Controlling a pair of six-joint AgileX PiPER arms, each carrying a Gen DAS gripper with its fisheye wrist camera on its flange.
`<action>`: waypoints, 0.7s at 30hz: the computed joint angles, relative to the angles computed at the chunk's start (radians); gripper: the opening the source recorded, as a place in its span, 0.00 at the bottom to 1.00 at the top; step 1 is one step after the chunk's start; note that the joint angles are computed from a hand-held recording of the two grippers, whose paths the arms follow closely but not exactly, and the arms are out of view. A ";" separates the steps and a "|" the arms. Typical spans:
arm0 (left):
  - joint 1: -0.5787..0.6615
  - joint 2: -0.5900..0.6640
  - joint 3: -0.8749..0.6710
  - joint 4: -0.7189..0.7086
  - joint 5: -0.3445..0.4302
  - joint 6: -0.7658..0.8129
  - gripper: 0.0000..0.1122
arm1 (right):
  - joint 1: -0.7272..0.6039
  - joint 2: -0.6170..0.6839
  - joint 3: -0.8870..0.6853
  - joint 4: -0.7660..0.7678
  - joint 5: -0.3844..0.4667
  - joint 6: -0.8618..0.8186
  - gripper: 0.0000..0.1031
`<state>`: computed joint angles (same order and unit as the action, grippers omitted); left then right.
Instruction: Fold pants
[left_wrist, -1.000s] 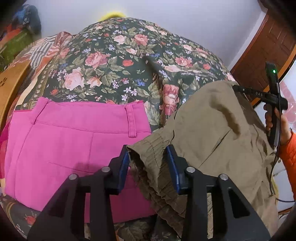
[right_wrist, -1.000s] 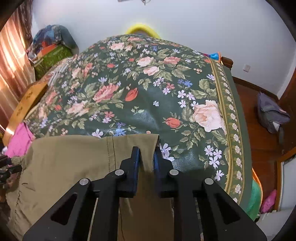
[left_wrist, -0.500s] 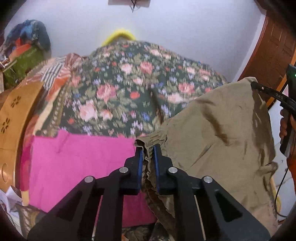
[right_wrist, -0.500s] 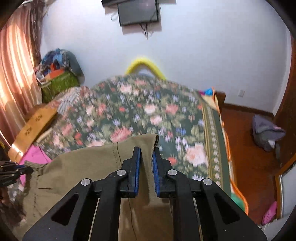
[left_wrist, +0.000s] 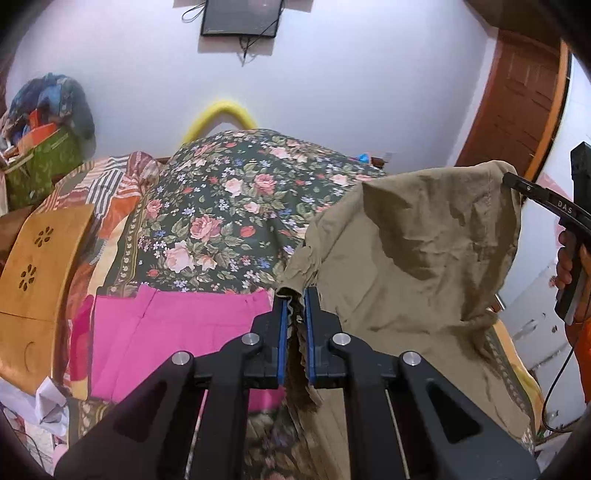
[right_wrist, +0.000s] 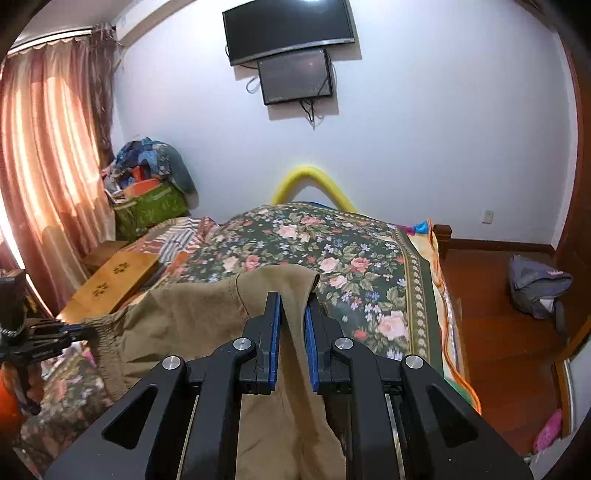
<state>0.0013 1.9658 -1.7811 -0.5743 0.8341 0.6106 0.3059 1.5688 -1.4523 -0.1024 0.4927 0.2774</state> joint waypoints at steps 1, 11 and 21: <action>0.003 -0.027 0.029 -0.009 0.000 0.013 0.07 | 0.006 -0.027 0.022 -0.012 0.003 0.016 0.11; 0.029 -0.274 0.316 -0.077 0.001 0.119 0.07 | 0.096 -0.287 0.267 -0.144 0.025 0.207 0.11; 0.067 -0.458 0.556 -0.113 0.010 0.217 0.07 | 0.207 -0.493 0.477 -0.300 0.071 0.452 0.11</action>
